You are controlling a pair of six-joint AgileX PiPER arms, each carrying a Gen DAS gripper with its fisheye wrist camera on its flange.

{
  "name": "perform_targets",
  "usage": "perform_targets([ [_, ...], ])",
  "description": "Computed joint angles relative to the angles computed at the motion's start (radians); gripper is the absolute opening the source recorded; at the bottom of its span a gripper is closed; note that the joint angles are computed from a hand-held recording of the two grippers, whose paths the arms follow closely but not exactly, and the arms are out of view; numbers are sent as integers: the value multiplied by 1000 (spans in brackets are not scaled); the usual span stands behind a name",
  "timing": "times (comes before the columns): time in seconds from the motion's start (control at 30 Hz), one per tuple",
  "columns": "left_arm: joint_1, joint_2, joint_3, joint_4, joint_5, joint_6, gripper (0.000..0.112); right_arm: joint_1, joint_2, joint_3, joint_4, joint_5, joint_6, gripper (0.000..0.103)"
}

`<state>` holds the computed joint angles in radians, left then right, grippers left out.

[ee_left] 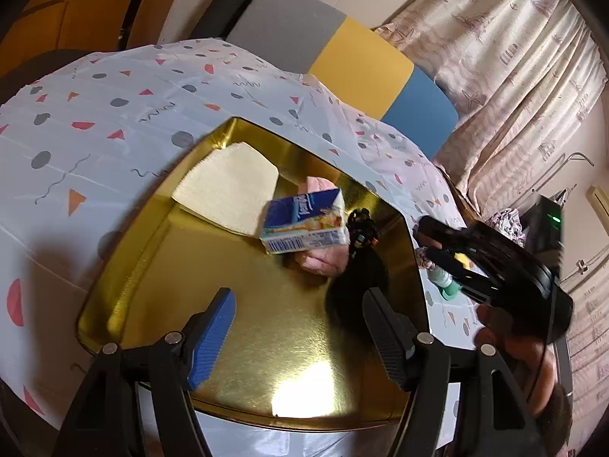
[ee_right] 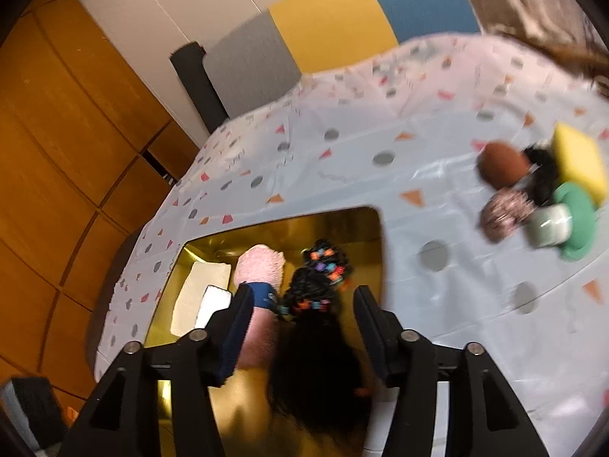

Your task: Organize rigid objects

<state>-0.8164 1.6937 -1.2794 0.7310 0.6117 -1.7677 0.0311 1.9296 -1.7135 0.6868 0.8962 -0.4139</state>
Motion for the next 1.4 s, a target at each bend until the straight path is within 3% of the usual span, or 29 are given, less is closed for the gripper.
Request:
perform_targets([
  [0.27, -24, 60, -80, -60, 2, 87, 70, -113, -117, 139, 13, -38, -154, 63],
  [0.83, -104, 225, -368, -220, 78, 409, 70, -327, -122, 318, -19, -43, -313, 63],
  [1.17, -145, 427, -719, -369, 219, 656, 70, -461, -94, 326, 18, -39, -370, 66],
  [1.4, -153, 559, -966, -430, 341, 754, 70, -516, -28, 237, 19, -20, -344, 66],
])
